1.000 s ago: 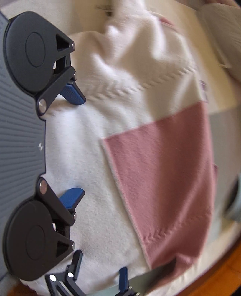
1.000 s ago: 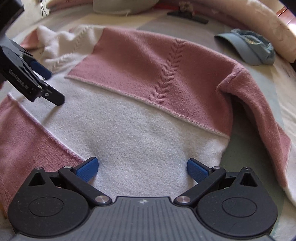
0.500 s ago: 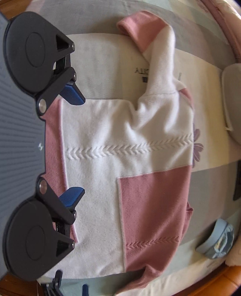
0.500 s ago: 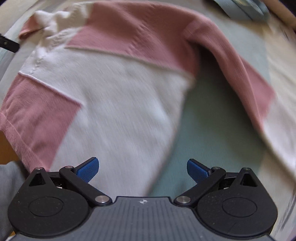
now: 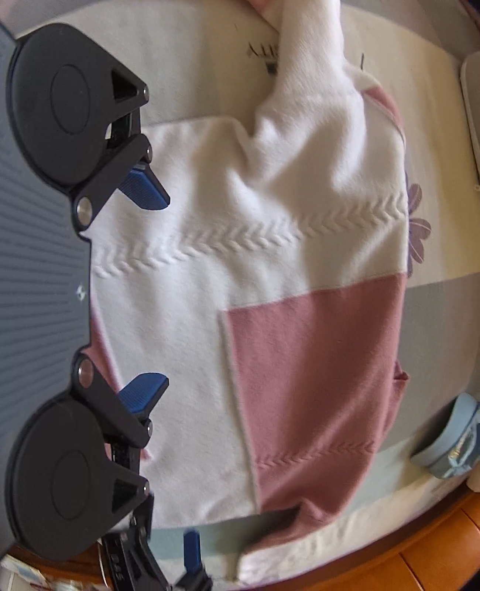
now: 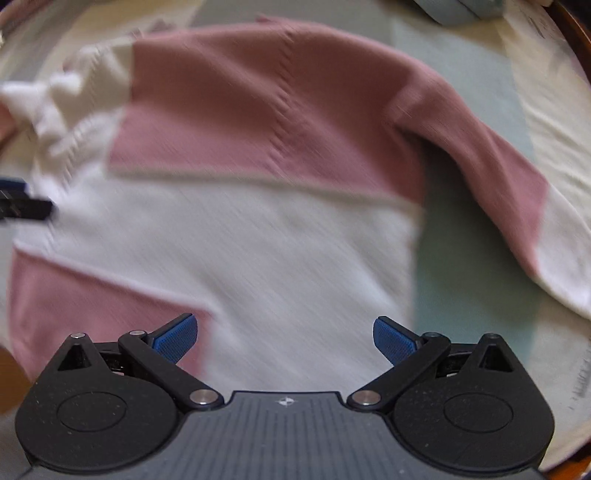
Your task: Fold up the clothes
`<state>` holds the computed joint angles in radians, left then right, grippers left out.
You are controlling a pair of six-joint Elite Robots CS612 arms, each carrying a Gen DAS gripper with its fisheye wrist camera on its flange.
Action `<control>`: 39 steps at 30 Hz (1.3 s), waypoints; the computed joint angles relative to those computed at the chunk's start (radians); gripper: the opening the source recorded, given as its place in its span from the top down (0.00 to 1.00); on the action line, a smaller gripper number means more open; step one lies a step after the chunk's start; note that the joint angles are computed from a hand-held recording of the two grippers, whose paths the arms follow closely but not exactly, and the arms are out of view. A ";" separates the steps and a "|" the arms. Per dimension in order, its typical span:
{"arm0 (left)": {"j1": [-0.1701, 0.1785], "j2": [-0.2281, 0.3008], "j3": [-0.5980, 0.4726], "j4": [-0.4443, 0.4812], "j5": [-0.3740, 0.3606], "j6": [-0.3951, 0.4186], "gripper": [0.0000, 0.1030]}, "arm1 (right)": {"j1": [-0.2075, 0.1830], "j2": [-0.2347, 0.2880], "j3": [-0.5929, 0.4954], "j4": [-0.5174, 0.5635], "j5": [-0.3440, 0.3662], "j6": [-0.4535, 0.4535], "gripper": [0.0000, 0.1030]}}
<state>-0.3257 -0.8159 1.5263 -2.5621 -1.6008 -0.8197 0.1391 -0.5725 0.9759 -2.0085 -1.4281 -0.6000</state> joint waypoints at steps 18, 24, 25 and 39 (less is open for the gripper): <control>-0.046 0.076 0.080 -0.391 0.223 0.175 0.07 | -0.009 0.042 0.155 -0.541 0.241 -0.039 0.00; -0.049 0.051 0.062 -0.287 0.244 0.163 0.08 | -0.028 0.015 0.191 -0.535 0.237 -0.150 0.00; -0.048 0.053 0.053 -0.285 0.253 0.150 0.08 | -0.030 0.018 0.175 -0.517 0.258 -0.146 0.00; -0.039 0.074 0.019 -0.242 0.229 0.122 0.08 | -0.039 0.105 0.011 -0.403 0.339 -0.154 0.00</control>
